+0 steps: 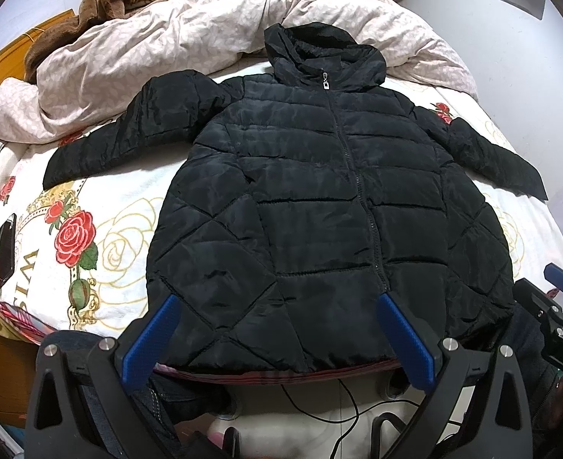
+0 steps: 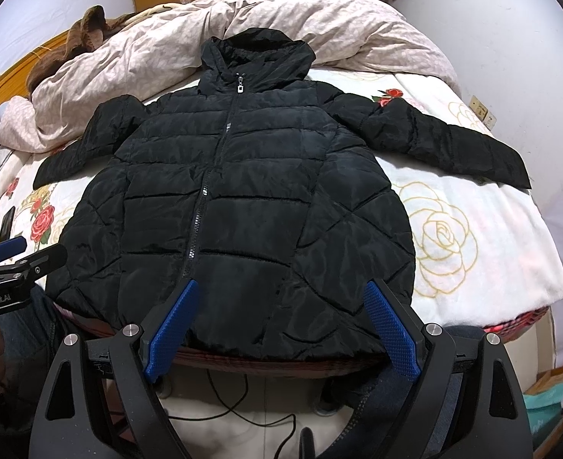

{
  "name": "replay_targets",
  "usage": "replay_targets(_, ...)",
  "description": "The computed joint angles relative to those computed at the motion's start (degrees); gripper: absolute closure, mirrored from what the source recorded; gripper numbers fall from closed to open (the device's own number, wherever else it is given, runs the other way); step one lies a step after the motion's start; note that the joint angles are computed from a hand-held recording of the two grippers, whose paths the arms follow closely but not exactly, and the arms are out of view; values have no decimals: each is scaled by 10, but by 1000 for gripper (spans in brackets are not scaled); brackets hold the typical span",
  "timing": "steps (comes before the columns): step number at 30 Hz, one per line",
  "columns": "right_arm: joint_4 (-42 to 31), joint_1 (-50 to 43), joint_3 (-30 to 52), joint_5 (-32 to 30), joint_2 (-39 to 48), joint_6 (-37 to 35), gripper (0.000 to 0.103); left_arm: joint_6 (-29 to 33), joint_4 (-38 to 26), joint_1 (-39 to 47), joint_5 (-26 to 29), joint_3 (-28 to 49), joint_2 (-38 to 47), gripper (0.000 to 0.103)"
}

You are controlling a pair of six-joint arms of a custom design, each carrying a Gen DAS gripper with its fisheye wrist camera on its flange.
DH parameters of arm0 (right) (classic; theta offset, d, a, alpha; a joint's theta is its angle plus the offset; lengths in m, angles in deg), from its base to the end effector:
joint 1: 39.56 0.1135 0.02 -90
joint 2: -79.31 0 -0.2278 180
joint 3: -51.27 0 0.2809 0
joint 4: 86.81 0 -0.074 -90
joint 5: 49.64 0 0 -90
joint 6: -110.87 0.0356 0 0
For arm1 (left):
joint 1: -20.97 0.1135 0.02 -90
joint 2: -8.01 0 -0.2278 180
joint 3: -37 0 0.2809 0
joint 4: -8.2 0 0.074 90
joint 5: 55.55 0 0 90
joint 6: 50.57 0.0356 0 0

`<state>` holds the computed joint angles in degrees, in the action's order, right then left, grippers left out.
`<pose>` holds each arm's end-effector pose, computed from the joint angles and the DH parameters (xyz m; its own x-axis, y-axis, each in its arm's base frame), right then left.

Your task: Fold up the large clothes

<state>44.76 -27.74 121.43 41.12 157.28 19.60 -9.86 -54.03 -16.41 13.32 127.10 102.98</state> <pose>0.3052 0.0634 0.2070 -0.8092 -0.1920 -0.5553 -0.2156 0.9762 -0.0233 0.2949 -0.2092 0.2178 -0.8222 -0.2616 -0.5055 -0.2582 0.9629 -0.0784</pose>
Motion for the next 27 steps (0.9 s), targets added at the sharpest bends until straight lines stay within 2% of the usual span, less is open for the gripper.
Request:
replay_targets(10, 31, 6, 70, -32, 84, -16, 15, 55, 29, 69, -1, -17, -2, 0)
replay_targets(23, 21, 51, 302, -31, 315, -51, 15, 132, 116, 268, 22, -43, 33, 0)
replay_targets(27, 16, 62, 375, -21, 388, -56, 15, 150, 154, 336, 54, -36, 69, 0)
